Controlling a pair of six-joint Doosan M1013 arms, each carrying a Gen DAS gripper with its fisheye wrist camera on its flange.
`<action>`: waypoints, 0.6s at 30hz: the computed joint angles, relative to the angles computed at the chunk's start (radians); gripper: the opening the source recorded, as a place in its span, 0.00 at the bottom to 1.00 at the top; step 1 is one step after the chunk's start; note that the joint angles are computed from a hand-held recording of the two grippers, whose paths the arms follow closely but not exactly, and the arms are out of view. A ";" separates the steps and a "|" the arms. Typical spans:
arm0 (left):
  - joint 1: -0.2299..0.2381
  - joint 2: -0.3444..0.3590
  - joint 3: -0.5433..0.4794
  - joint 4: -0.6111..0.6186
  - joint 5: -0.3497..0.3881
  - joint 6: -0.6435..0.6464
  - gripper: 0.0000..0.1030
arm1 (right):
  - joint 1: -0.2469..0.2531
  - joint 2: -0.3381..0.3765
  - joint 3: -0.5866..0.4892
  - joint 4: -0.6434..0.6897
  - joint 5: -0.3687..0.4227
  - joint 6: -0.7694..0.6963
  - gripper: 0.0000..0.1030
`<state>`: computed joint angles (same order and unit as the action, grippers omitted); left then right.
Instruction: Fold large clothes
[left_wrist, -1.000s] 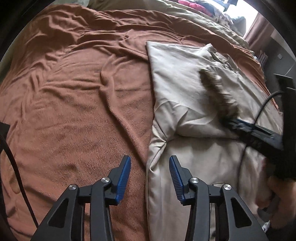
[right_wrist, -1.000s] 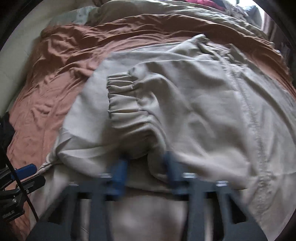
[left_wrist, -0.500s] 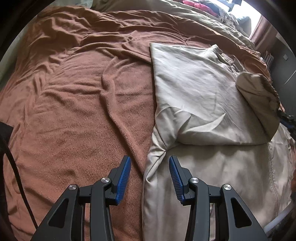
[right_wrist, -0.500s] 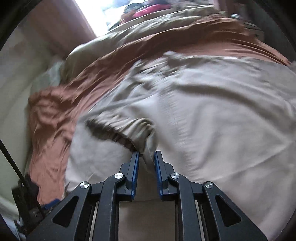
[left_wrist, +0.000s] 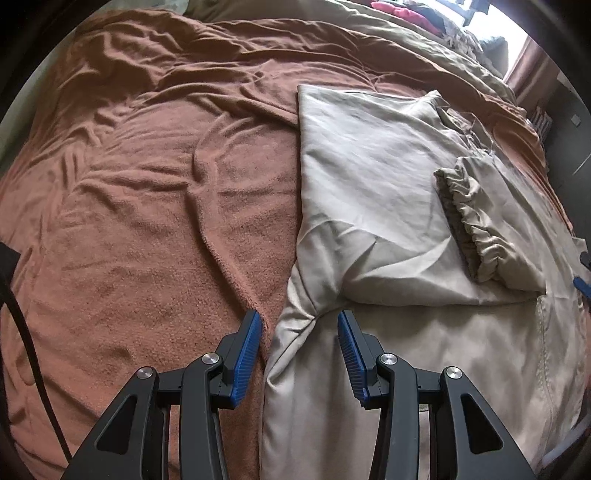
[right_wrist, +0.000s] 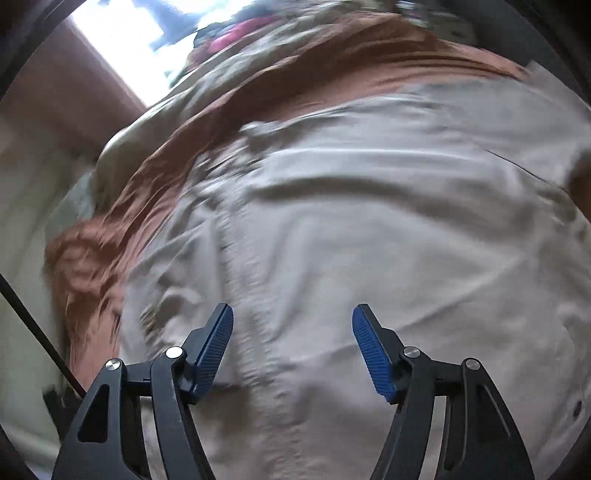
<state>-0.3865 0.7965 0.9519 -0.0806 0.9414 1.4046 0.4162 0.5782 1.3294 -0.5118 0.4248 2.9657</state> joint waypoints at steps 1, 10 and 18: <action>-0.001 0.000 0.000 0.009 0.000 -0.006 0.44 | 0.011 0.017 -0.032 0.029 0.005 -0.080 0.64; 0.004 -0.003 0.004 -0.006 0.001 0.027 0.44 | 0.062 0.179 -0.288 0.260 0.146 -0.578 0.64; 0.018 0.003 0.001 -0.050 0.008 0.054 0.44 | 0.085 0.355 -0.575 0.222 0.427 -0.673 0.64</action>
